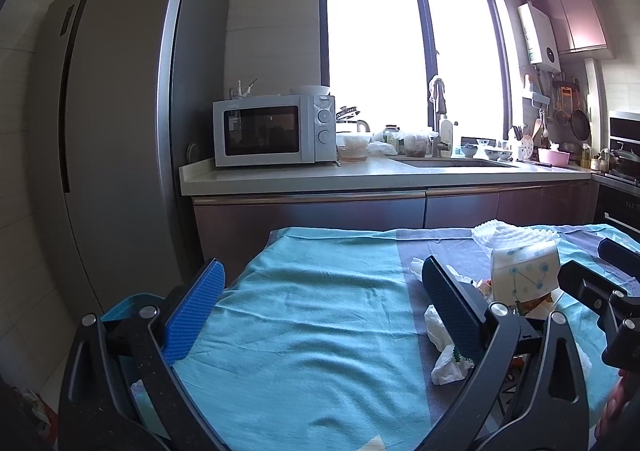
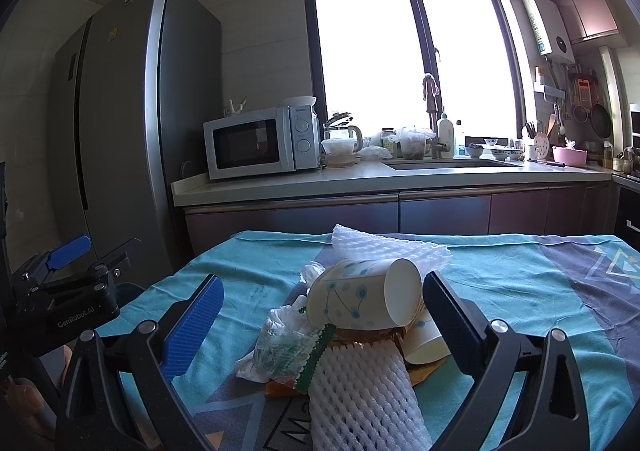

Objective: Collect trash

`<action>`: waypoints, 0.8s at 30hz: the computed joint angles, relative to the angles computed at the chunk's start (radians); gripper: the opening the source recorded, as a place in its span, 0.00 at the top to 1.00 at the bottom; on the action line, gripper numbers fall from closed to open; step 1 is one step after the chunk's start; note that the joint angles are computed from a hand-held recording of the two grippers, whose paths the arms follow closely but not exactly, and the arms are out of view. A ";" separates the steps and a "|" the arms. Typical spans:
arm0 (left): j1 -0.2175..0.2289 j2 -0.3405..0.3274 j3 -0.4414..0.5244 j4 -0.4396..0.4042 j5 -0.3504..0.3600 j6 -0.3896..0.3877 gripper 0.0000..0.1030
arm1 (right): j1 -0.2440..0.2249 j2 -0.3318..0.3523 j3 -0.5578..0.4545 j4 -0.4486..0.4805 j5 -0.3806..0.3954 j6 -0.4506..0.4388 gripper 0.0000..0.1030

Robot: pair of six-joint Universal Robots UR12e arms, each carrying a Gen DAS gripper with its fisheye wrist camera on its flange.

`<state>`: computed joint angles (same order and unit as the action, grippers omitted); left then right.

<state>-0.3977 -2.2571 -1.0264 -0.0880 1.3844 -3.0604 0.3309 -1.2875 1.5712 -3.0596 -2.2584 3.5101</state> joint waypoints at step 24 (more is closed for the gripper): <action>-0.005 -0.029 0.060 -0.178 -0.076 0.062 0.05 | -0.046 -0.030 0.047 0.037 0.092 0.085 0.07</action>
<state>-0.4028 -2.2863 -0.9661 -0.2658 1.3081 -2.9984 0.2849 -1.3175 1.6186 -3.0221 -2.1667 3.5952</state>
